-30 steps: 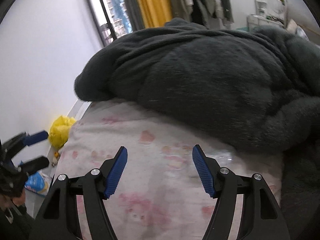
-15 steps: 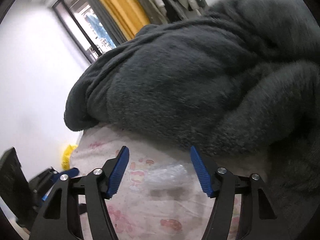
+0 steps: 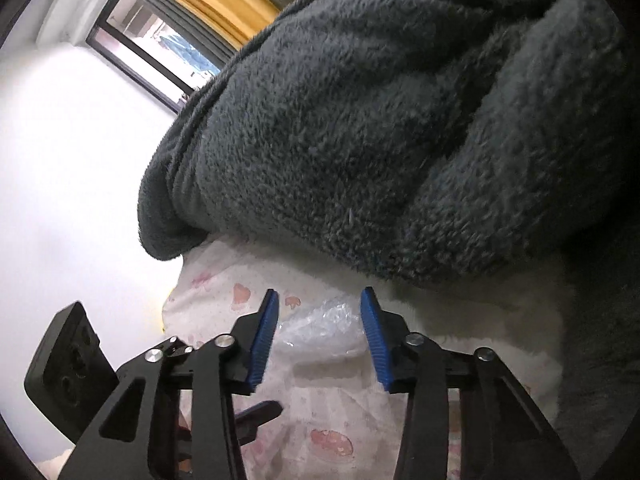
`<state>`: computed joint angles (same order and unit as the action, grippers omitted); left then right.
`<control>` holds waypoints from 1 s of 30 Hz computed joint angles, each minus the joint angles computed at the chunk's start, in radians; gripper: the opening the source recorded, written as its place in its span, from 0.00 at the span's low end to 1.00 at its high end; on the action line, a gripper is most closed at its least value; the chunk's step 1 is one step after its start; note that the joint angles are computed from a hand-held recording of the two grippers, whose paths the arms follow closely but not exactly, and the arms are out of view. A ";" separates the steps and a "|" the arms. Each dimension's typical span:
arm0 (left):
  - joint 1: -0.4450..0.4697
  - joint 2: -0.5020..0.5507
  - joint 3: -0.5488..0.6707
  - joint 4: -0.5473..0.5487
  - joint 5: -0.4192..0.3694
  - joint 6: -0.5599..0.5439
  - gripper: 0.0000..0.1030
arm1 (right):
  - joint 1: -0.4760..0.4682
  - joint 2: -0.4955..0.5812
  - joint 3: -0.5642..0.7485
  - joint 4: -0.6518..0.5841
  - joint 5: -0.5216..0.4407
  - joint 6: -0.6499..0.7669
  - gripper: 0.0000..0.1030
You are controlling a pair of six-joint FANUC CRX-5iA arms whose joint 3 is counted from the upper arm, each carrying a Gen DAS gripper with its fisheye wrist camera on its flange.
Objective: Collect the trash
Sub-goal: 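Grasp the clear plastic wrap with the left gripper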
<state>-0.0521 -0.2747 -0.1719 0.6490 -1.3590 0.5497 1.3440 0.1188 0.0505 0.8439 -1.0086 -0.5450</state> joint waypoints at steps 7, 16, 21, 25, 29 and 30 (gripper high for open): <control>-0.035 0.029 0.015 -0.019 0.009 0.035 0.45 | -0.014 0.033 0.031 -0.028 0.029 0.008 0.21; -0.037 0.026 0.007 -0.015 0.013 0.036 0.32 | -0.011 0.053 0.071 -0.016 0.003 0.024 0.14; -0.025 0.012 0.017 -0.028 0.010 0.049 0.23 | -0.004 0.092 0.146 -0.031 -0.042 0.080 0.12; 0.004 -0.009 0.016 -0.017 -0.015 0.035 0.21 | 0.002 0.121 0.203 -0.044 -0.070 0.123 0.11; 0.036 -0.025 0.016 -0.005 -0.035 0.027 0.19 | 0.009 0.160 0.277 -0.060 -0.106 0.171 0.11; 0.046 -0.031 0.014 -0.002 -0.041 0.024 0.19 | 0.011 0.170 0.297 -0.064 -0.115 0.184 0.10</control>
